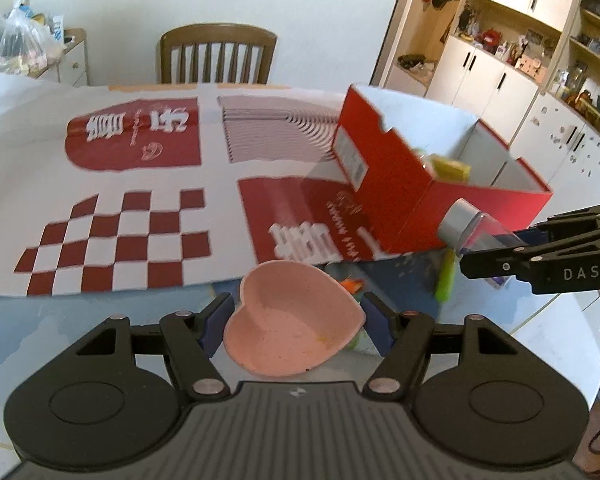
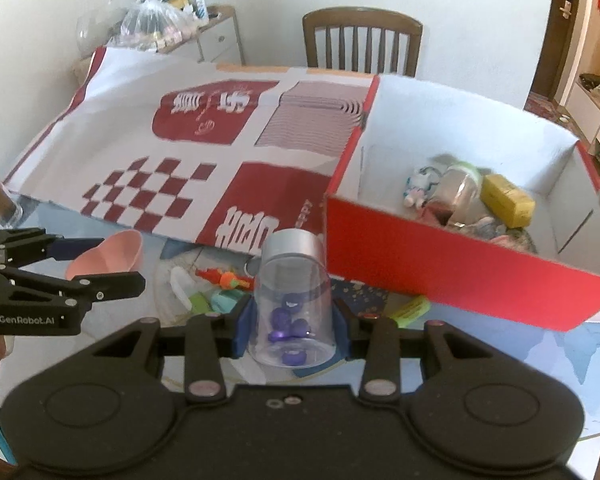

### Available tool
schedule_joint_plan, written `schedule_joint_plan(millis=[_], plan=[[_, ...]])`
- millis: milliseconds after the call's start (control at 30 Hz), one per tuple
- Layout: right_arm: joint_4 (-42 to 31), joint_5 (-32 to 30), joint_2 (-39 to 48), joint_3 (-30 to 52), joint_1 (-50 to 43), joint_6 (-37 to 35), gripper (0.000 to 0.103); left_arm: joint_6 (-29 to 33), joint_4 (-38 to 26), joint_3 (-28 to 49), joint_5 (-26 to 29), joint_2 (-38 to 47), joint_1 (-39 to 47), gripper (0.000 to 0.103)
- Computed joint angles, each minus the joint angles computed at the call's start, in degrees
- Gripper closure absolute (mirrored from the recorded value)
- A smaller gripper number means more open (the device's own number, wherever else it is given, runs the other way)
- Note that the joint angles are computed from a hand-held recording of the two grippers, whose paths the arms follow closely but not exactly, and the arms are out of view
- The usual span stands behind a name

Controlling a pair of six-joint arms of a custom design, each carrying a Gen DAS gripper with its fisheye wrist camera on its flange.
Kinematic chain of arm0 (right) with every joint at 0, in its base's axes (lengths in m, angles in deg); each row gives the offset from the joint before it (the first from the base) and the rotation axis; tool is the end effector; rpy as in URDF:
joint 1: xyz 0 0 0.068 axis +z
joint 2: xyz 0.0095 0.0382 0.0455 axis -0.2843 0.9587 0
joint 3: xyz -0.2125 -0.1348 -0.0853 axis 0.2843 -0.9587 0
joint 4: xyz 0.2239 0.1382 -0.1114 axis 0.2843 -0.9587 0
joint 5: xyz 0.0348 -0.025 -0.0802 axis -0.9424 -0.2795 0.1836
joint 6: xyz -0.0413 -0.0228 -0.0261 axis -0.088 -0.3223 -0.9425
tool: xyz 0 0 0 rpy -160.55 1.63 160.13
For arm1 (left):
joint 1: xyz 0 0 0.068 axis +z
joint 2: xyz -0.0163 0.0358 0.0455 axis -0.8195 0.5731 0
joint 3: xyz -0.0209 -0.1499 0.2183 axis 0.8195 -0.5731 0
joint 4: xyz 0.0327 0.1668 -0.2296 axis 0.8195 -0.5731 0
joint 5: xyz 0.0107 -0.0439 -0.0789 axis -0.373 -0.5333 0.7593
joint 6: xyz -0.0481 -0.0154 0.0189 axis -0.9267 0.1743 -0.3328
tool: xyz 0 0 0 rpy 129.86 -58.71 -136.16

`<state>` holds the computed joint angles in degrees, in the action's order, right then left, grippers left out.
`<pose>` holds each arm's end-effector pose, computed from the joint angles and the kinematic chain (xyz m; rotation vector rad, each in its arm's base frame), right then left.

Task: Organize rigid objects
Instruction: 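Carry the pink dish and clear jar over the red box with both grippers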

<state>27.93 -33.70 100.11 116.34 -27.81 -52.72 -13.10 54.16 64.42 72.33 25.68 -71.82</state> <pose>0.3092 -0.0509 0.2408 -0.1843 2.4956 0.2002 0.3163 -0.1039 0.2080 0.4222 2.3595 -0.4248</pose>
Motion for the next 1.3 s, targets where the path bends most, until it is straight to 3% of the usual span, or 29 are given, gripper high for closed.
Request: schedule_joint_plan(millis=[367,767,1100,1300], plan=[[0.92,-4.45,-0.20,4.54,-6.69,-1.89,0.063,-3.04,-0.75,8.82,-1.76,2.17,-4.69,0.034],[2.10,-7.41,6.13,10.75,-13.89,-5.25,0.063,-4.30,-1.59,20.70,-6.12,11.29,-11.06,0.034],[2.22,-7.98,14.53,18.03,-20.11,-9.14,0.063,-4.48,-6.49,36.12,-8.41,24.08,-15.70,0.034],[1.03,-7.92,21.50,24.23,-21.88,-10.40,0.063,-3.54,-10.39,49.34,-11.38,34.16,-18.16,0.034]])
